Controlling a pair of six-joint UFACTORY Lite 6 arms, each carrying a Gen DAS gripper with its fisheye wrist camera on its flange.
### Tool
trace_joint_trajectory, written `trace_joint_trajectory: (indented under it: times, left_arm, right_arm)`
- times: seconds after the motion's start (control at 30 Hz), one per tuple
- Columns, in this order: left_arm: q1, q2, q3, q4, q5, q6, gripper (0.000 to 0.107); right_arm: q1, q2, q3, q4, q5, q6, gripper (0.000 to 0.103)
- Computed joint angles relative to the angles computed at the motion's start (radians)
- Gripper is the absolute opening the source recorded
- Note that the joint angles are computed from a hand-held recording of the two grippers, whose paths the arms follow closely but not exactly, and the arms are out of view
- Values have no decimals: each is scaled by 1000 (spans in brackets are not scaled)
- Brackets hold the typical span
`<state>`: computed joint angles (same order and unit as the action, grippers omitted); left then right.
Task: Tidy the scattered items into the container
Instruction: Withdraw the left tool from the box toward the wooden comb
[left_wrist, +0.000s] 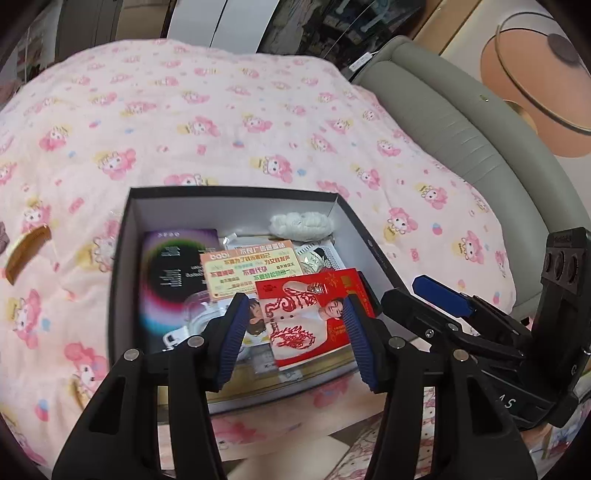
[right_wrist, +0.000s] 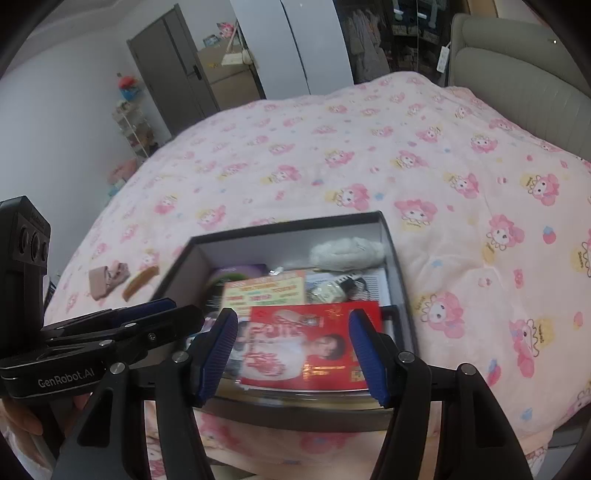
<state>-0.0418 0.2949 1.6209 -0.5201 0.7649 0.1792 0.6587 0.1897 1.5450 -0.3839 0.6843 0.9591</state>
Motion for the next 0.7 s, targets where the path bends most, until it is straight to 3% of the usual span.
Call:
trace_joint_trajectory:
  times: [0.3,0.7]
  left_arm:
    - [86,-157,-151,-34,-7,88,54]
    - [275,-295,-268,-82,38,242,54]
  right_arm:
    - [133,54,116,-58,19,33,59]
    - [231,284,436,-39,105,-9,60]
